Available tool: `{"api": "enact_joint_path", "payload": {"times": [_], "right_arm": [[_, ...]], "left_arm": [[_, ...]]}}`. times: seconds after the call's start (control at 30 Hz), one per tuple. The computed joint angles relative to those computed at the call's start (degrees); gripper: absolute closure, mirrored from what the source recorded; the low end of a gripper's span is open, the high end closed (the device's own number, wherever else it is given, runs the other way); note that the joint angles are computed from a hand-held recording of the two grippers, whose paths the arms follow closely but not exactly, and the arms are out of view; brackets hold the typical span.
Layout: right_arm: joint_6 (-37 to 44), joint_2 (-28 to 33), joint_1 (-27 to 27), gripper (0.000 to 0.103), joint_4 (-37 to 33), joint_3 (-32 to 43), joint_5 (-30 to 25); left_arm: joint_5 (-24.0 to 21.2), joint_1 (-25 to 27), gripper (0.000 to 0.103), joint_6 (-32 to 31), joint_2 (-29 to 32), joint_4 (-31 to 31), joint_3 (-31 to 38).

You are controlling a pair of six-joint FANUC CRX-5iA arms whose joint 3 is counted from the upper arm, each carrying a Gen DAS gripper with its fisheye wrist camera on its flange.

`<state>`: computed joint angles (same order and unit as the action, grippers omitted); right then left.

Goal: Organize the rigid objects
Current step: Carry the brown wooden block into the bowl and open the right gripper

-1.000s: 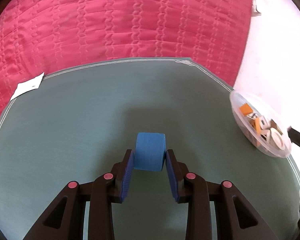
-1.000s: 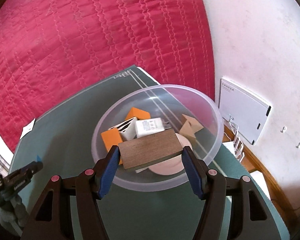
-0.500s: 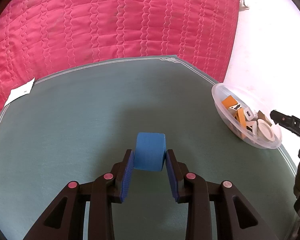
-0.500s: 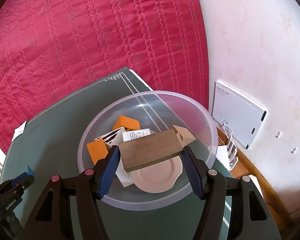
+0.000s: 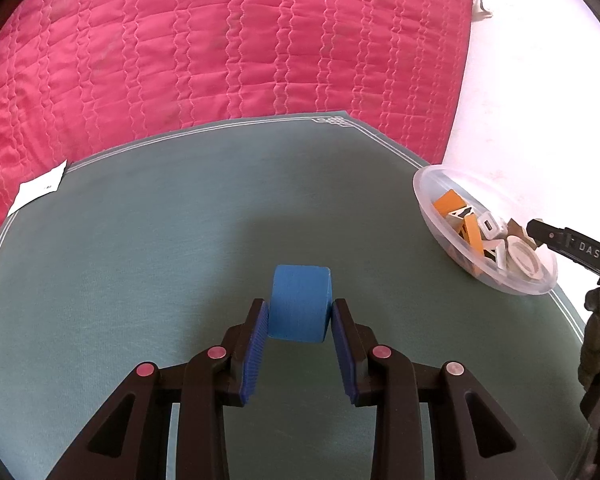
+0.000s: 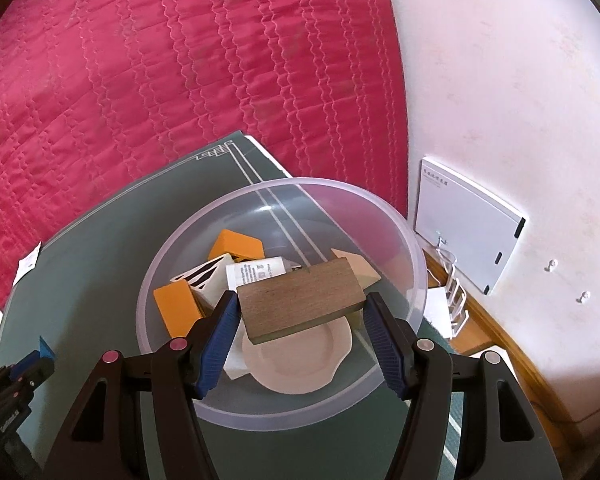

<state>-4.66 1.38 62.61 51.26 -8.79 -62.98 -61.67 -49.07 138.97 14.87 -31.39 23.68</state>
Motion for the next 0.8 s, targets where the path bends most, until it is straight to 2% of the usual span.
{"api": "enact_joint_path", "payload": {"times": [0.6,0.8], "right_arm": [[0.82,0.49,-1.30,0.039,0.60,0.55,1.00],[2.05,1.00,-2.74,0.038,-0.20,1.39,3.17]], "left_arm": [[-0.77,-0.68,0.069,-0.02,0.83,0.44,1.00],[-1.15,-0.77,0.069,0.52,1.31,0.66,1.39]]}}
